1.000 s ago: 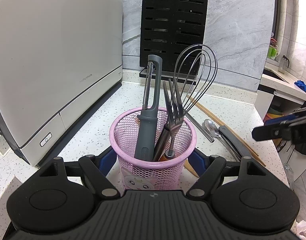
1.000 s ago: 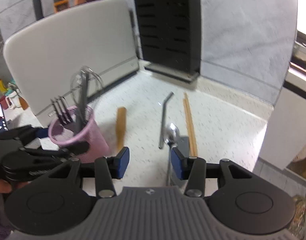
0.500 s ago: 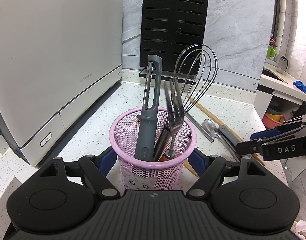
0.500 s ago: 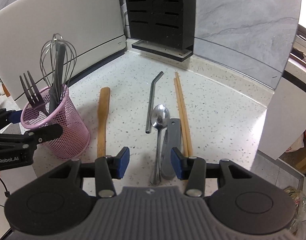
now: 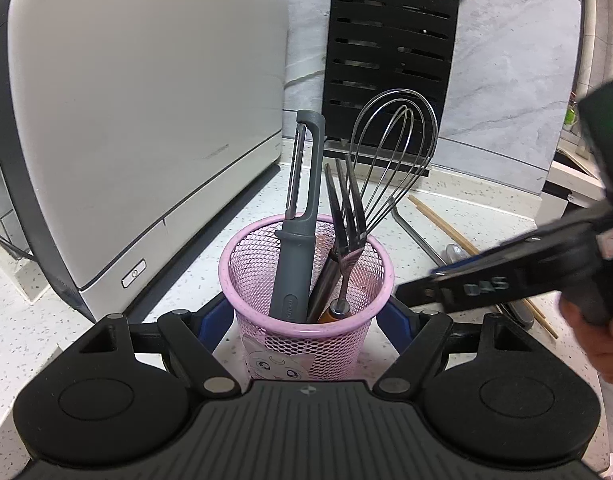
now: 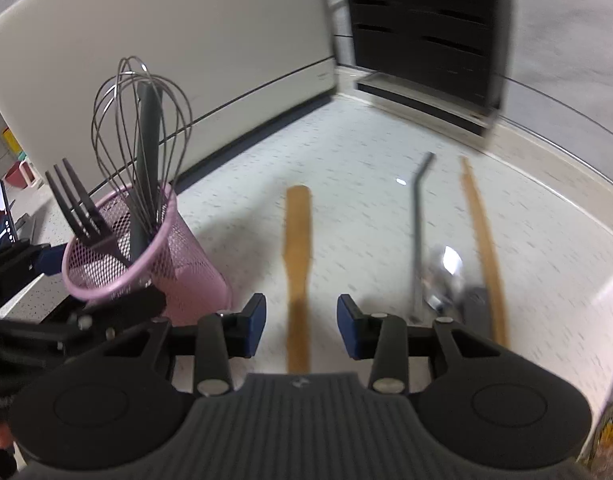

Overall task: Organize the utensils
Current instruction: 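Move the right gripper back over the wooden spatula, then grasp the wooden spatula with the right gripper and lift it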

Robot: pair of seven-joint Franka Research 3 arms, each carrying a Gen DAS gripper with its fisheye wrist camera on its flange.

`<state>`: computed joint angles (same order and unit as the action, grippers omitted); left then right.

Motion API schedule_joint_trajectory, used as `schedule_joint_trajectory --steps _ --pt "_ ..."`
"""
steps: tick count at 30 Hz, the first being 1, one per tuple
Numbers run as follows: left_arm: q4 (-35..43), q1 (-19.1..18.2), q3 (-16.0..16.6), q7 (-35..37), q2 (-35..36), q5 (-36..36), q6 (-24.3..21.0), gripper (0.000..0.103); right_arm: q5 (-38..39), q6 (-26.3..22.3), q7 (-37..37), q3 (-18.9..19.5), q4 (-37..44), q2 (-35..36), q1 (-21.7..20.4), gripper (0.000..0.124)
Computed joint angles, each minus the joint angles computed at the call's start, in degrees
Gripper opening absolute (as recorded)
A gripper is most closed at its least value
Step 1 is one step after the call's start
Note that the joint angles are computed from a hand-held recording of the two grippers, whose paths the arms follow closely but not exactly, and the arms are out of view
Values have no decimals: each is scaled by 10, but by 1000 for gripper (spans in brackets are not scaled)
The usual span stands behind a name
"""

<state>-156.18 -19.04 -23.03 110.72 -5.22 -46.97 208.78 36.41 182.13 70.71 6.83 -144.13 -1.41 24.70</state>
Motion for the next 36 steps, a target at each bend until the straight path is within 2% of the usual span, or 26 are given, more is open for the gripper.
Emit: schedule_joint_trajectory --steps 3,5,8,9,15,17,20,21,23,24,29,32,36 --pt "-6 2 7 -18 -3 19 2 90 -114 -6 78 -7 29 35 -9 39" --pt "-13 4 11 -34 -5 38 5 90 -188 -14 134 -32 51 58 1 39" --pt "-16 10 5 -32 -6 35 7 90 -262 -30 192 -63 83 88 17 40" --pt "-16 11 3 -28 -6 30 8 90 -269 -34 197 -62 92 96 13 40" --pt "-23 16 8 -54 -10 58 8 90 -404 -61 313 -131 125 118 69 40" --pt "-27 18 9 -64 -12 70 8 90 -438 -67 342 -141 135 125 75 40" --pt "-32 23 10 -78 -14 87 8 90 -521 -75 404 -175 148 133 103 39" --pt "-32 25 9 -80 -14 89 8 90 -548 -76 421 -182 151 135 110 36" --pt "-31 29 3 -75 -14 80 8 90 -554 -79 421 -163 152 134 93 26" --pt "-28 31 -2 -65 -12 69 9 90 -572 -82 433 -167 154 133 96 19" --pt "-27 27 -1 -59 -12 59 10 90 -580 -76 437 -136 145 126 63 18" --pt "-24 27 -3 -53 -10 51 10 90 -511 -65 386 -88 135 121 18 17" --pt "-21 23 -2 -45 -8 42 10 90 -483 -39 371 -91 110 103 19 17"
